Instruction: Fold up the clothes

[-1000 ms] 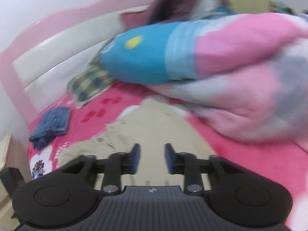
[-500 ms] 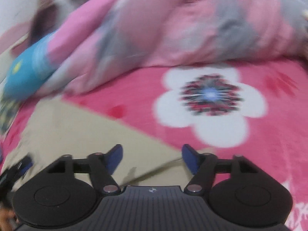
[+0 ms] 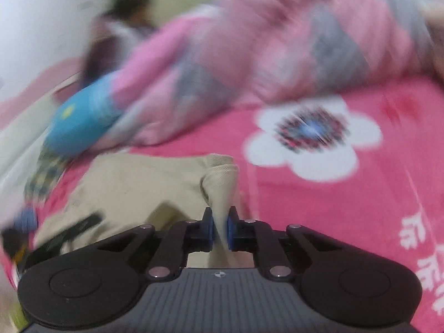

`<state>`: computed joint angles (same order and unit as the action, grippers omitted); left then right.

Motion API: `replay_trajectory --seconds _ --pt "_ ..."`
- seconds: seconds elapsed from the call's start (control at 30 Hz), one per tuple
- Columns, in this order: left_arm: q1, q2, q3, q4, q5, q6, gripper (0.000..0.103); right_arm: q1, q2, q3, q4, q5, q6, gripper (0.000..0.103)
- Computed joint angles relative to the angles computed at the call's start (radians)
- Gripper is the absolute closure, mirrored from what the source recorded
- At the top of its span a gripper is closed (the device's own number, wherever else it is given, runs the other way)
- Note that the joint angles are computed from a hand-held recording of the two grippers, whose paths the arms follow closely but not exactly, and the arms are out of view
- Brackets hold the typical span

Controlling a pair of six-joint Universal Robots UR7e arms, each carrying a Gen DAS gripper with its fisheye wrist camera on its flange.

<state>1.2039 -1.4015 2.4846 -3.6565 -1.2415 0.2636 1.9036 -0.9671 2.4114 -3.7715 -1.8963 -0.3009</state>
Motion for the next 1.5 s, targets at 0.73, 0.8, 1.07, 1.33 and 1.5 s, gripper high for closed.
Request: replay_trajectory --seconds 0.73,0.8,1.07,1.33,1.5 --pt "-0.010 0.057 0.001 -0.007 0.022 0.009 0.004 -0.035 -0.010 -0.011 0.054 0.088 -0.027 0.038" --pt "-0.007 0.060 -0.003 -0.007 0.020 0.006 0.004 -0.100 -0.011 -0.085 0.180 0.153 0.091 0.038" --pt "0.018 0.080 -0.038 0.013 -0.003 -0.024 0.003 -0.163 0.040 -0.181 0.270 0.208 0.205 0.102" --pt "0.030 0.083 -0.046 0.016 -0.019 -0.042 0.003 -0.155 -0.155 0.132 -0.107 0.219 0.327 0.102" --pt "0.034 0.083 -0.046 0.009 -0.030 -0.048 0.004 -0.225 -0.240 0.383 -0.398 0.216 0.465 0.102"
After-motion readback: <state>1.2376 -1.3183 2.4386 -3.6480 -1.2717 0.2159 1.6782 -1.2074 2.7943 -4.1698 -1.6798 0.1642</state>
